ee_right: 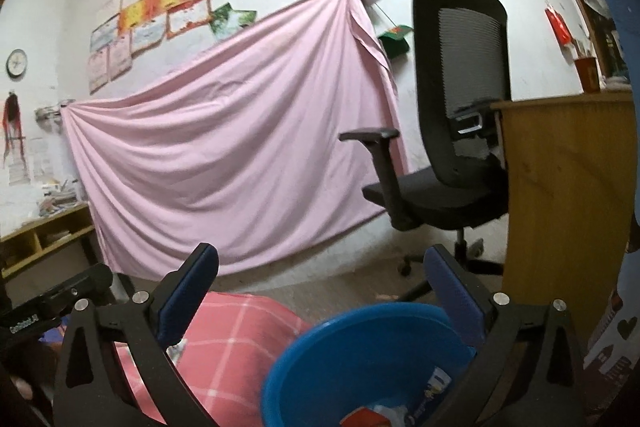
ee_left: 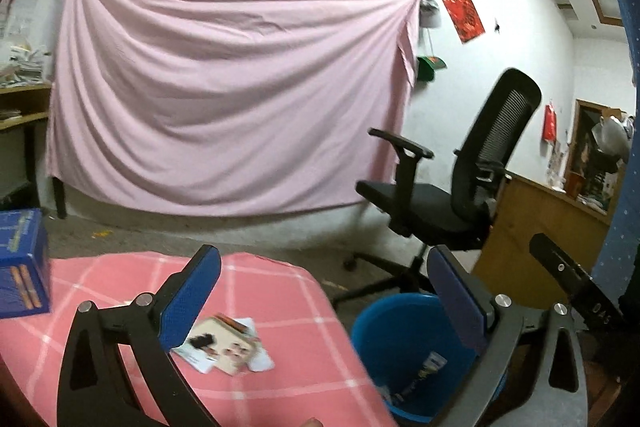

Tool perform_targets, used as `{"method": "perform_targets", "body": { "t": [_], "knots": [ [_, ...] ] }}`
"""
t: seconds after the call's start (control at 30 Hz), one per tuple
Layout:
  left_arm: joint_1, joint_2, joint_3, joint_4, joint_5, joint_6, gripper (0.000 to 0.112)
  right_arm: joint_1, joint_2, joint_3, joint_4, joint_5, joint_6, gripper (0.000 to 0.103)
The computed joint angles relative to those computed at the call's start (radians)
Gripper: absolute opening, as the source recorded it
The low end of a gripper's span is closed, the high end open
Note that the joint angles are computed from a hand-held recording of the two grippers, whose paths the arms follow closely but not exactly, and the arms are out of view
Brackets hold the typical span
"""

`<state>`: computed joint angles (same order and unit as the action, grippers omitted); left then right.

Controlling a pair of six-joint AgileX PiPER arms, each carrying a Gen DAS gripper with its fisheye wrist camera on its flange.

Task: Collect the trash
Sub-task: 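Move both tools back toward the table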

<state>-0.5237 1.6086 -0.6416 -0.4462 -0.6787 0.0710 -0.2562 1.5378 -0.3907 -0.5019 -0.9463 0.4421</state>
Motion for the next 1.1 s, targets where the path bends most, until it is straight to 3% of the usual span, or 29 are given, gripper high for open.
{"method": "perform_targets", "body": {
  "t": [0.6, 0.9, 1.1],
  "knots": [
    [0.228, -0.114, 0.261, 0.127, -0.238, -0.048, 0.101, 0.408, 0.0, 0.056, 0.35, -0.173, -0.329, 0.103],
    [0.401, -0.11, 0.345, 0.274, -0.312, -0.094, 0.101, 0.587, 0.061, 0.006, 0.466, -0.15, -0.436, 0.103],
    [0.49, -0.051, 0.359, 0.358, -0.342, -0.1, 0.101, 0.664, 0.108, -0.052, 0.525, -0.078, -0.504, 0.103]
  ]
}}
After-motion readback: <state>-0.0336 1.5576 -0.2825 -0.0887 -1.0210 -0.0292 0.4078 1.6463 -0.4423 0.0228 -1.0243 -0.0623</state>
